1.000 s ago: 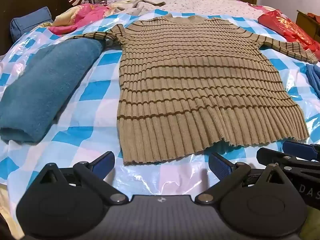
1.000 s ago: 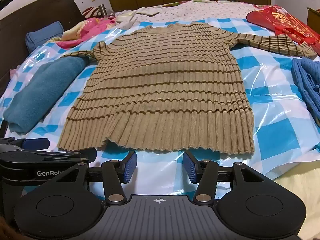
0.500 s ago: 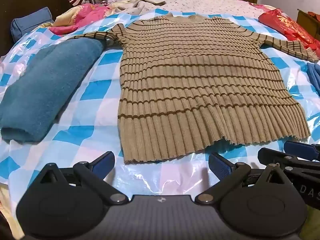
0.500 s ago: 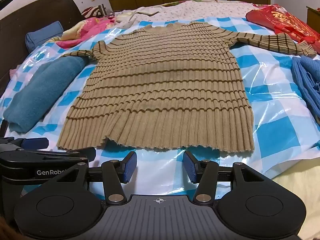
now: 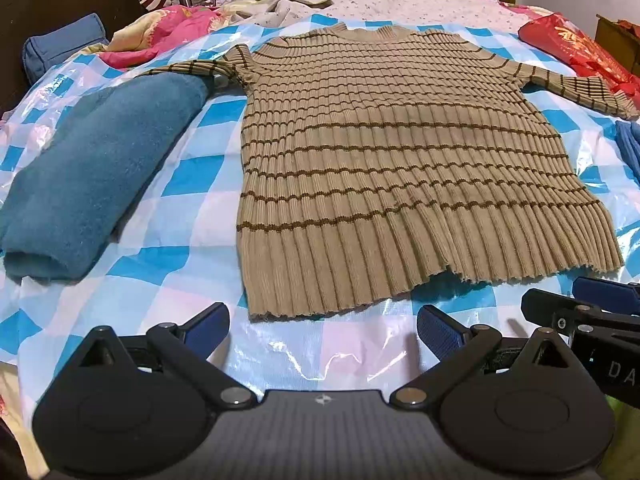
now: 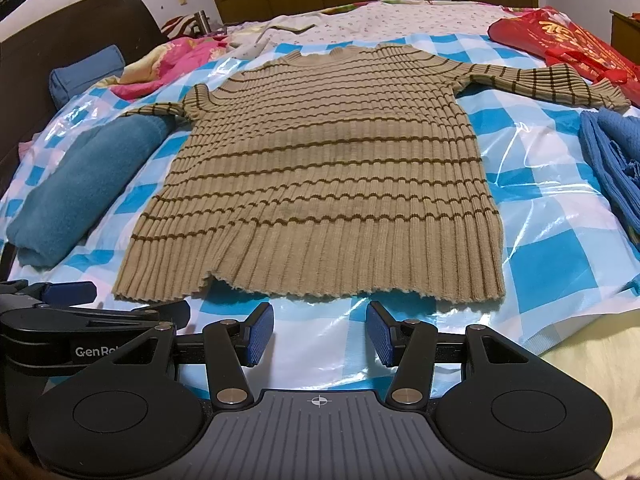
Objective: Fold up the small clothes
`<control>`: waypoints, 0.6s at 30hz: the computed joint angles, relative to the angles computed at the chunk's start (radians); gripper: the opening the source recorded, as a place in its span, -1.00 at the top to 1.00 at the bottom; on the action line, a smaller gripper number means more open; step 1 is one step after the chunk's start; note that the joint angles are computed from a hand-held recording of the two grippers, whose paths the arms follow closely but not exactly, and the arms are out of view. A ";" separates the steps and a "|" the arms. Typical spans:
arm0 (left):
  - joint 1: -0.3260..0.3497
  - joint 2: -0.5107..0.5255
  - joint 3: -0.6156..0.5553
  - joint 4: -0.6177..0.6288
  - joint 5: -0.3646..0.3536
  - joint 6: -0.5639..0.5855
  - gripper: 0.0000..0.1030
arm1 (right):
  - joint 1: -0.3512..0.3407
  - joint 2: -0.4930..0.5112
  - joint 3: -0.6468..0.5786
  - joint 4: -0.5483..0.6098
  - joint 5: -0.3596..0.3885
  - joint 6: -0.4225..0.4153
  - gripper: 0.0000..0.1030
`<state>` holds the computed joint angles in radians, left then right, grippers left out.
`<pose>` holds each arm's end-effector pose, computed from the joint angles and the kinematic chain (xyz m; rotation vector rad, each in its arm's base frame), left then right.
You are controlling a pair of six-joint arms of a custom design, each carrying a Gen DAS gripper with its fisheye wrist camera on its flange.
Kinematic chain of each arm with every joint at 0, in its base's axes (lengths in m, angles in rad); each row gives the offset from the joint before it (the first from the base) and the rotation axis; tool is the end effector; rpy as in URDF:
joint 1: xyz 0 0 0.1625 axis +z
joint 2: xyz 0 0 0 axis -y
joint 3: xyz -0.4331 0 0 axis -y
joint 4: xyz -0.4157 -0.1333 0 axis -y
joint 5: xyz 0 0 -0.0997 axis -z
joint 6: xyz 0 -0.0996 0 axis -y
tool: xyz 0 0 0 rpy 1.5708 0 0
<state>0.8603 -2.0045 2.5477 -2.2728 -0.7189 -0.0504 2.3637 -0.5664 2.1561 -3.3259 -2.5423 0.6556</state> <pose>-0.0265 -0.3501 0.2916 0.6799 2.2459 -0.5684 0.3672 -0.2901 -0.0597 0.0583 -2.3408 0.9635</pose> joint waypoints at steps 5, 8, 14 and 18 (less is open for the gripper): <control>-0.008 -0.002 0.007 -0.016 0.013 0.013 -1.00 | -0.007 0.008 -0.009 -0.006 0.002 -0.009 0.01; -0.010 -0.001 0.009 -0.014 0.017 0.014 -1.00 | 0.000 -0.002 0.003 0.006 0.000 0.004 0.01; -0.014 -0.008 0.014 -0.022 0.023 0.026 -1.00 | 0.000 0.002 0.000 0.004 0.000 0.002 0.01; -0.014 -0.009 0.014 -0.022 0.024 0.027 -1.00 | 0.001 0.000 0.001 0.006 -0.001 0.003 0.01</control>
